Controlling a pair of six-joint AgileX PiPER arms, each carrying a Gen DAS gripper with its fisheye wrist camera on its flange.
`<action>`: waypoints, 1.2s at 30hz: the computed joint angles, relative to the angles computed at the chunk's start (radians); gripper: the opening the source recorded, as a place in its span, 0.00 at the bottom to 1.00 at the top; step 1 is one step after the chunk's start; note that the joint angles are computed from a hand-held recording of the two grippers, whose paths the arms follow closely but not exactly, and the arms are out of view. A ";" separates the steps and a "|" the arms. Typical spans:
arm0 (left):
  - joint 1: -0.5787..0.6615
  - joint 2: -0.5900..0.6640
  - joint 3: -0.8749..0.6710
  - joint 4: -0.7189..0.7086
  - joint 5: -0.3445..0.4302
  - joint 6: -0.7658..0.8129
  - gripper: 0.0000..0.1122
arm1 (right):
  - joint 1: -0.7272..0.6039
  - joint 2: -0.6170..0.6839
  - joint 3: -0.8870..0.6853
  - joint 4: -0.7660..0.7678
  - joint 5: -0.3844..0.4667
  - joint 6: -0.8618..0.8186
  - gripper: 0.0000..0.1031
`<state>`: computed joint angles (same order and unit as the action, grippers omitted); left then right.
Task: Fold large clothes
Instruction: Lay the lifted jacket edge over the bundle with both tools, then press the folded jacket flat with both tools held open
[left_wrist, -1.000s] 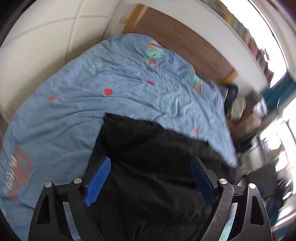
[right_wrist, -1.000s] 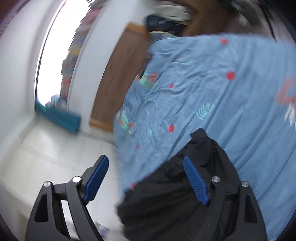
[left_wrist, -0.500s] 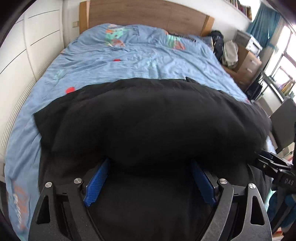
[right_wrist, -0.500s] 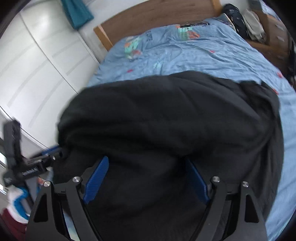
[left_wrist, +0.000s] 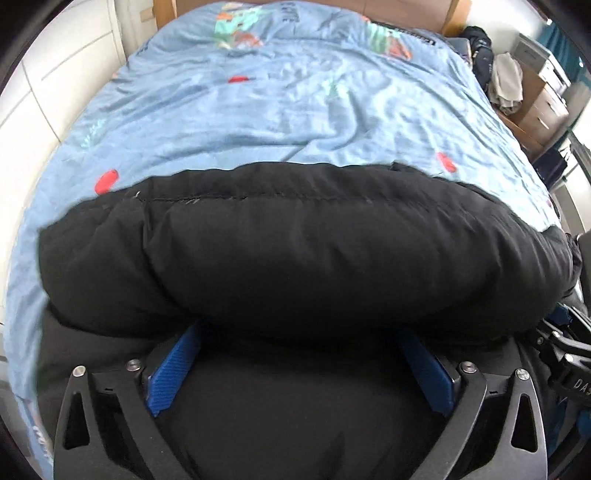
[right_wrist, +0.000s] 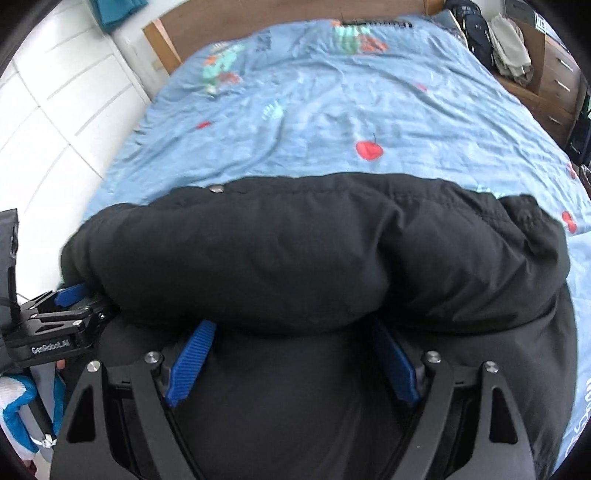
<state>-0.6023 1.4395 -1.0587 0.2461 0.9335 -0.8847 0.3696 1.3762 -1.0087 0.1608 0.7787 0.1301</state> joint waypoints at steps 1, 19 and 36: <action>-0.002 0.007 0.018 0.006 -0.023 -0.012 0.91 | 0.001 0.020 0.006 -0.010 -0.020 0.005 0.85; 0.030 0.000 -0.107 0.056 0.085 -0.027 0.91 | -0.024 -0.013 -0.032 -0.059 -0.048 0.038 0.90; 0.154 -0.079 -0.065 -0.056 0.100 0.081 0.91 | -0.155 0.079 -0.081 0.100 0.021 -0.104 0.90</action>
<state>-0.4483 1.3608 -1.1233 0.1898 1.0336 -0.8039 0.2147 1.4553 -1.0893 0.2608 0.8000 0.0264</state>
